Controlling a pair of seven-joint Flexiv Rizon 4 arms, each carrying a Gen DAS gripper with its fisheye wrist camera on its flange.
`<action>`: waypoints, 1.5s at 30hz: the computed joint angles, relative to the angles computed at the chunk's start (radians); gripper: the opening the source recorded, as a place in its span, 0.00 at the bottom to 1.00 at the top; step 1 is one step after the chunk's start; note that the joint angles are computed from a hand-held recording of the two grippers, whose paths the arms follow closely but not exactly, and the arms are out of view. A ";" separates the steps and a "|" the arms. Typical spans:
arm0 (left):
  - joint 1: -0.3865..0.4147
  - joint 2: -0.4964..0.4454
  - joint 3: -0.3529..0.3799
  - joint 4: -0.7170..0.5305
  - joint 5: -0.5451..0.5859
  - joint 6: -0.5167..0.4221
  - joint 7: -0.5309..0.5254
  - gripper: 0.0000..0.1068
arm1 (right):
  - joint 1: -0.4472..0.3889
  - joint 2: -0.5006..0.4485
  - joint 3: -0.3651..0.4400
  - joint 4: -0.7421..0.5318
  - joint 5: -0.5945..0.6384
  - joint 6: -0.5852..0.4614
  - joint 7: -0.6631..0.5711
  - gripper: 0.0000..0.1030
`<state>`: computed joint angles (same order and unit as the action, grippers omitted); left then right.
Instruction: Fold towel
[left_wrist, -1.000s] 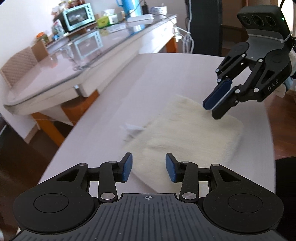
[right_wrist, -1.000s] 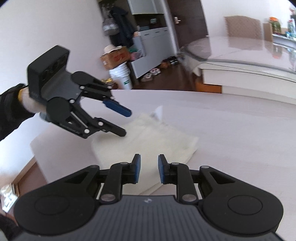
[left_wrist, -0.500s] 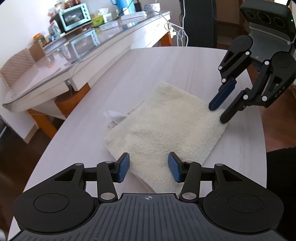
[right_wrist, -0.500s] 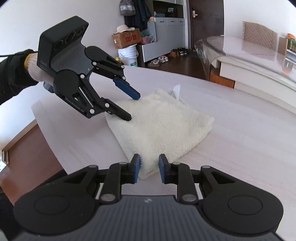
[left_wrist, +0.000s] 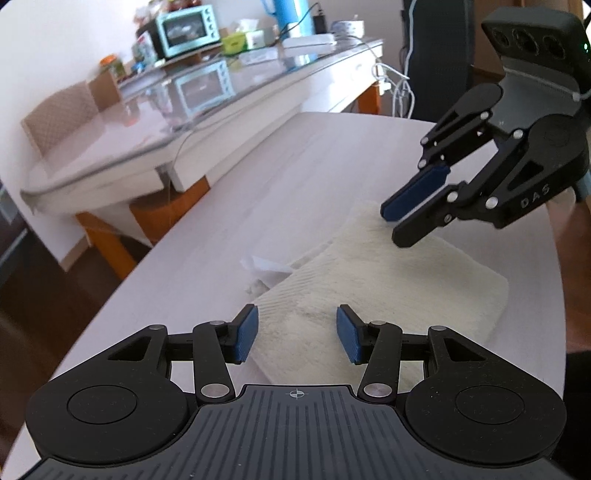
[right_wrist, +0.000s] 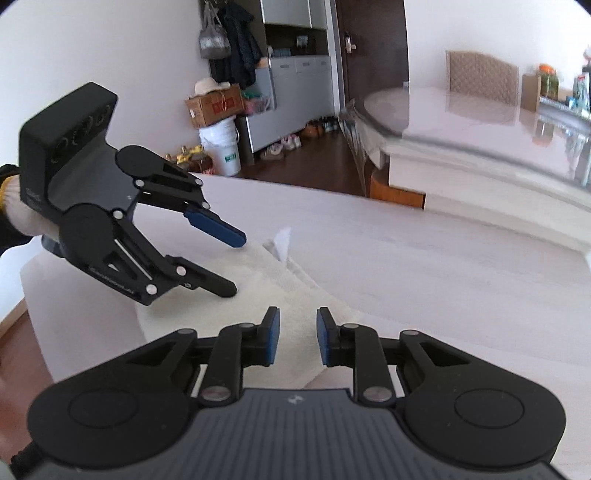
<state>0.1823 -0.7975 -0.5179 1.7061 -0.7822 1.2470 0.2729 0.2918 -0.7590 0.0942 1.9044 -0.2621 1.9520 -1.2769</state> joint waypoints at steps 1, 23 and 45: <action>-0.005 -0.006 0.007 -0.010 0.002 -0.004 -0.008 0.50 | -0.006 -0.002 0.003 -0.004 -0.005 -0.010 0.002 0.20; 0.034 0.126 -0.025 0.167 -0.216 0.066 0.124 0.57 | 0.042 0.058 0.014 0.132 0.028 0.078 -0.017 0.28; -0.074 0.116 0.063 0.150 -0.332 0.092 0.176 0.73 | 0.078 0.068 -0.004 0.136 0.062 0.047 -0.041 0.35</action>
<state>0.1083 -0.6820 -0.4549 1.8560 -1.1145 1.3388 0.4489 0.3698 -0.6914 0.0900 2.0407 -0.2000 1.9991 -1.3177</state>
